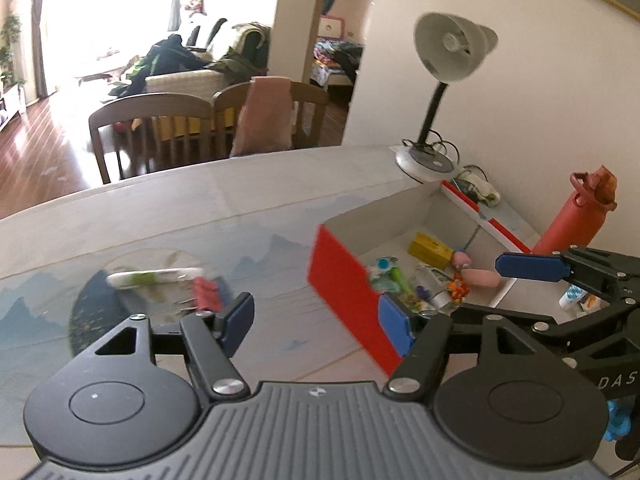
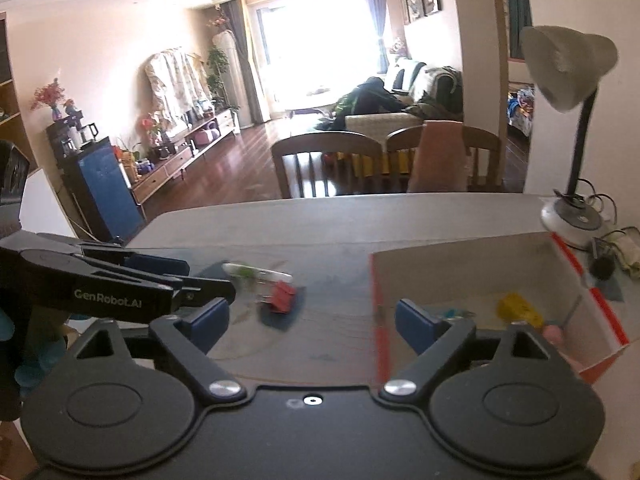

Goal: Organize rigid objects
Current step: 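Withdraw both tools from the box back toward the mat, then lower the left gripper onto the glue stick while the right approaches the red binder clip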

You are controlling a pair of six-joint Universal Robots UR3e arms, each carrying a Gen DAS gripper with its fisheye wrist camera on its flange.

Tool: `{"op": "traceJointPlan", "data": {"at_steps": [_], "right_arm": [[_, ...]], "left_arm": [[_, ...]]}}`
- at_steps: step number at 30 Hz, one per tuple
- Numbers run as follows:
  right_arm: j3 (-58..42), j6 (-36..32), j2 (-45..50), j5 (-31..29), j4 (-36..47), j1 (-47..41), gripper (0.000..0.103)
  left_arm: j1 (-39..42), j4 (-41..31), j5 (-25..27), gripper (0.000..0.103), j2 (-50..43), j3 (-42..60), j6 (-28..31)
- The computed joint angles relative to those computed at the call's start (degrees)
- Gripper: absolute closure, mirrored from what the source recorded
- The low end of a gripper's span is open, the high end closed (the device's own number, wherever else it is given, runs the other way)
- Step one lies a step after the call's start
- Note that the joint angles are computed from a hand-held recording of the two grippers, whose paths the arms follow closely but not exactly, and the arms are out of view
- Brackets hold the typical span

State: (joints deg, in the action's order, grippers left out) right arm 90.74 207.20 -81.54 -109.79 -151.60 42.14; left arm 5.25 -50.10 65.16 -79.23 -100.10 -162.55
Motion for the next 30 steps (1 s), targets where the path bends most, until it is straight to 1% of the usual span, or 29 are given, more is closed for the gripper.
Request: {"op": "traceJointPlan", "data": {"at_steps": [1, 3, 5, 7, 9, 12, 14, 16, 18, 20, 22, 27, 28, 30], "right_arm": [[-1.7, 0.1, 1.4, -0.4, 0.1, 0.8, 0.008], [-4.7, 0.1, 4.1, -1.0, -0.1, 2.1, 0.007], [-7.3, 0.0, 6.5, -0.8, -0.4, 3.0, 0.006], [-10.3, 0.6, 9.1, -1.9, -0.3, 5.1, 0.004], [-11.9, 0.2, 11.0, -1.7, -1.0, 5.8, 0.002], [-14.1, -1.1, 13.0, -0.3, -0.8, 5.9, 0.001], [-15.9, -2.3, 14.6, 0.7, -0.3, 5.5, 0.001], [-18.5, -2.6, 16.7, 1.0, 0.6, 5.7, 0.001], [-20.1, -3.4, 18.5, 2.0, 0.7, 5.0, 0.001], [-21.7, -4.2, 20.1, 2.9, 1.0, 4.2, 0.001], [-22.9, -5.3, 21.6, 4.2, 1.0, 3.3, 0.001], [-25.6, -8.6, 25.5, 6.5, 1.2, 1.5, 0.001], [-26.4, -9.2, 26.6, 7.0, 1.2, 1.0, 0.001], [-28.0, -10.5, 28.9, 7.8, 1.1, -0.1, 0.001]], "left_arm": [[2.4, -1.6, -1.5, 0.034, 1.9, -1.0, 1.5], [7.8, -5.2, -4.7, 0.034, 5.7, -2.9, 5.0], [12.4, -8.0, -7.0, 0.026, 8.5, -4.3, 7.9], [16.7, -10.9, -9.3, 0.025, 11.0, -5.4, 10.8], [20.6, -13.8, -11.4, 0.025, 12.8, -6.2, 13.5], [25.2, -16.5, -13.1, 0.020, 14.4, -7.1, 16.3], [27.3, -17.4, -13.8, 0.019, 14.5, -7.4, 17.3], [28.2, -17.0, -13.4, 0.019, 13.5, -7.3, 17.1], [28.4, -15.4, -12.7, 0.019, 12.1, -7.3, 16.1], [28.7, -13.4, -12.1, 0.009, 10.6, -7.4, 15.1], [28.4, -10.3, -11.7, 0.002, 8.6, -7.7, 13.5], [24.8, 0.5, -8.5, 0.000, 0.7, -6.9, 8.1], [23.5, 3.7, -7.2, 0.000, -1.7, -6.4, 6.5], [21.0, 7.9, -4.6, 0.000, -6.6, -4.4, 4.2]]}}
